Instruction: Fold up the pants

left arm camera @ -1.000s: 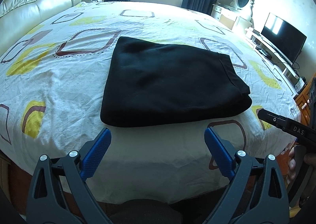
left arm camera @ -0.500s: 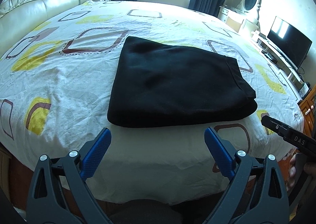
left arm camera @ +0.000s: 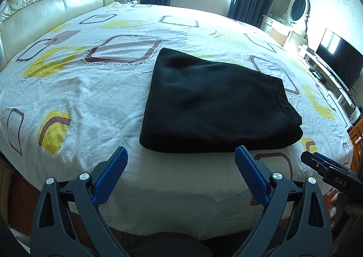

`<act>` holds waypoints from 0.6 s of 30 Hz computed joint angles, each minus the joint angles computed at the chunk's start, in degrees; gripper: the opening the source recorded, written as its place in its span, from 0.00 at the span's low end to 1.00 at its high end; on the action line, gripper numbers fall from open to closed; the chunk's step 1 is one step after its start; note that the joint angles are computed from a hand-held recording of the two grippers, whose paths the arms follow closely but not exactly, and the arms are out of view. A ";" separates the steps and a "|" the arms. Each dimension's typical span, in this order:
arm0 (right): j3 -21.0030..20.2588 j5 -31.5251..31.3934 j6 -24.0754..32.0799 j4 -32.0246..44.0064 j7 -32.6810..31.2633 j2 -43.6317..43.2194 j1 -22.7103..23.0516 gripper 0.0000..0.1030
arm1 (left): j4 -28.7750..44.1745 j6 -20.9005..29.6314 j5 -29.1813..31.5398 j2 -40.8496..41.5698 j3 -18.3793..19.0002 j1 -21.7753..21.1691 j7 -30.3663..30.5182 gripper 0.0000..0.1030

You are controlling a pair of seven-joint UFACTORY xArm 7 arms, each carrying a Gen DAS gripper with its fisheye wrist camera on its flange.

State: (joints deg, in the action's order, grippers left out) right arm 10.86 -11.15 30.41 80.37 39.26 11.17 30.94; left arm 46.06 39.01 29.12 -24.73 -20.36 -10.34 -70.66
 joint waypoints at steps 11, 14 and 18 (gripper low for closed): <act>0.16 0.28 0.36 0.22 -0.43 0.15 0.13 0.70 | 2.03 3.70 2.95 0.83 -1.14 0.03 -0.80 0.93; 0.20 0.40 0.37 0.17 -0.57 0.13 0.19 0.70 | 2.49 4.43 3.86 0.81 -1.30 -0.23 -1.10 0.93; 0.24 0.70 0.35 0.18 -0.78 0.15 0.17 0.70 | 3.00 5.45 4.01 1.08 -1.05 -0.65 -1.28 0.93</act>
